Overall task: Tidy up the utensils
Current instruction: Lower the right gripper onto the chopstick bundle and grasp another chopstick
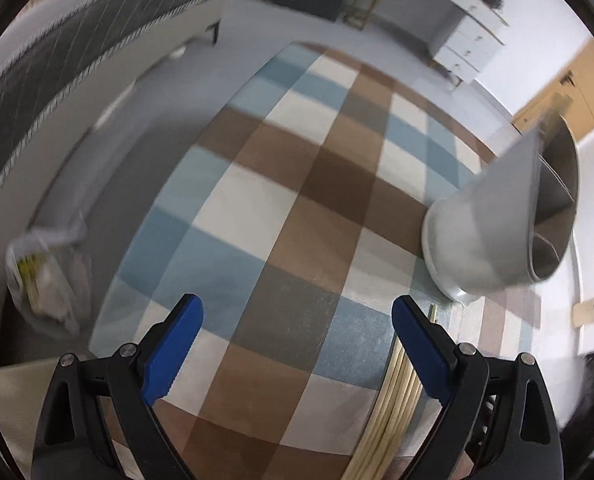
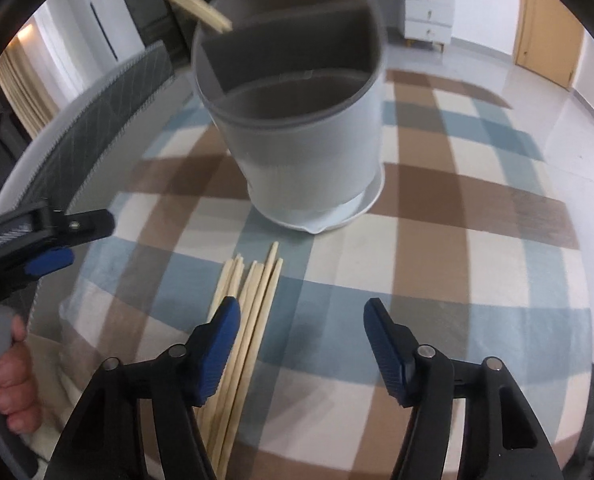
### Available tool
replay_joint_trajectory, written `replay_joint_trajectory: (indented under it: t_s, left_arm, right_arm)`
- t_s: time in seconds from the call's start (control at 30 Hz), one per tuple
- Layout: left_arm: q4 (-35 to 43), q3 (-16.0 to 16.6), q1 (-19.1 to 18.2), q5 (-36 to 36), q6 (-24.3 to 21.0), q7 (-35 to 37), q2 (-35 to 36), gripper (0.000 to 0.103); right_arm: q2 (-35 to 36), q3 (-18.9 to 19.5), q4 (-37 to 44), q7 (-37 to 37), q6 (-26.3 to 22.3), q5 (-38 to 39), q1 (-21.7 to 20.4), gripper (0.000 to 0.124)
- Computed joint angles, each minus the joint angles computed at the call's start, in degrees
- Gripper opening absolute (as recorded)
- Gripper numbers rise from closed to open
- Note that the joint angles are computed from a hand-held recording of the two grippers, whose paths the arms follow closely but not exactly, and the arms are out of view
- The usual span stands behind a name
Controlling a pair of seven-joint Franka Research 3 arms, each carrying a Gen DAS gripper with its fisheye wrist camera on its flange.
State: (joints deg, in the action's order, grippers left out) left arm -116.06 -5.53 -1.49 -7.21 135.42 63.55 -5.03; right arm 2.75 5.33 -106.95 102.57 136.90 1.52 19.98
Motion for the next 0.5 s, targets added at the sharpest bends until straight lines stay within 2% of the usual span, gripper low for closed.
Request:
replay_joint_trajectory:
  t_s: [0.2,0.3,0.5]
  left_arm:
    - [0.6,0.5,0.6,-1.5,-1.9,-1.1,0.2,0.093]
    - [0.7,0.7,0.9,-3.2,-2.6,-1.0,0.2,0.093]
    - [1.3,0.9,1.2,-5.1,-3.3,-0.2,0.5,0.093]
  right_arm:
    - [5.2,-0.2,6.4,-2.7,-6.1,-2.1,1.0,0.052]
    - [5.8,-0.7,7.3,-1.3,-8.3,-4.7,1.8,0.040]
    - [4.5,-0.8,6.3,0.0,-9.3,-5.4,1.8,0.038]
